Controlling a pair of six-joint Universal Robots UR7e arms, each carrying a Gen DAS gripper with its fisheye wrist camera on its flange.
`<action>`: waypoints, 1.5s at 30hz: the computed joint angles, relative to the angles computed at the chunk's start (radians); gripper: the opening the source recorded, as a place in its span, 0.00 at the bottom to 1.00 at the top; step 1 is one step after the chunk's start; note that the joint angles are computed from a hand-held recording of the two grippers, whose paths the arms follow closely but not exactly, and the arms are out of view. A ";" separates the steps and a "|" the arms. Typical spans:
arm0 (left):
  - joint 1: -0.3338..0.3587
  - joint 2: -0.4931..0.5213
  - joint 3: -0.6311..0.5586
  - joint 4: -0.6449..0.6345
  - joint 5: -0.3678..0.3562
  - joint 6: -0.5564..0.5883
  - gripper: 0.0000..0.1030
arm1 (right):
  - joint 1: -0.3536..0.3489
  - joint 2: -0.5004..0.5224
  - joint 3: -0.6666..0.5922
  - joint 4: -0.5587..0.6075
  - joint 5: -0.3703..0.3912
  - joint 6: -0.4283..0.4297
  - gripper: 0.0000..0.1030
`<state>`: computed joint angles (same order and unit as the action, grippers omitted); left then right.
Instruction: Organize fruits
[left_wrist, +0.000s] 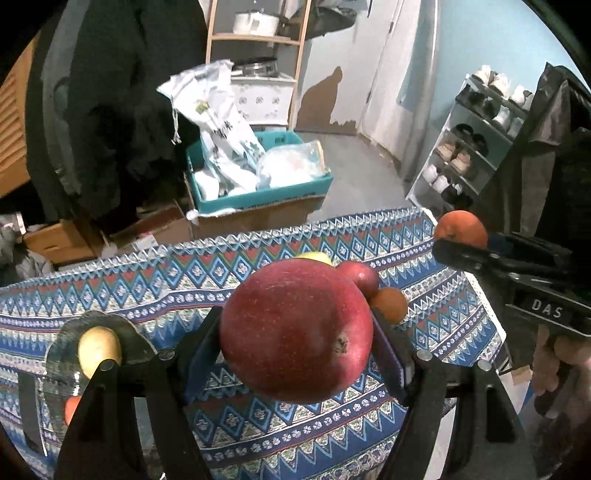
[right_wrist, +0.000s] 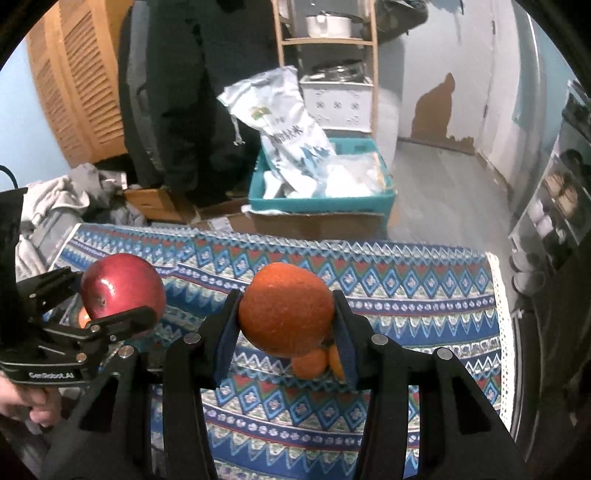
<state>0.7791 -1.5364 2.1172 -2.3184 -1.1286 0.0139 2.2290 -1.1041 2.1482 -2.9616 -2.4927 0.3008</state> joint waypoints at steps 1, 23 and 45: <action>0.000 -0.009 -0.002 0.006 -0.003 0.000 0.75 | 0.007 0.006 -0.008 0.000 0.001 -0.004 0.45; 0.052 -0.122 -0.034 0.067 0.025 -0.013 0.75 | 0.065 0.155 -0.188 0.011 0.089 -0.106 0.45; 0.195 -0.173 -0.083 0.122 0.074 -0.031 0.75 | 0.048 0.352 -0.410 0.086 0.226 -0.142 0.45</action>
<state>0.9739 -1.7093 2.0341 -2.1968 -1.0543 -0.0170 2.2768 -0.7519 1.7380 -2.8753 -2.2672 0.1586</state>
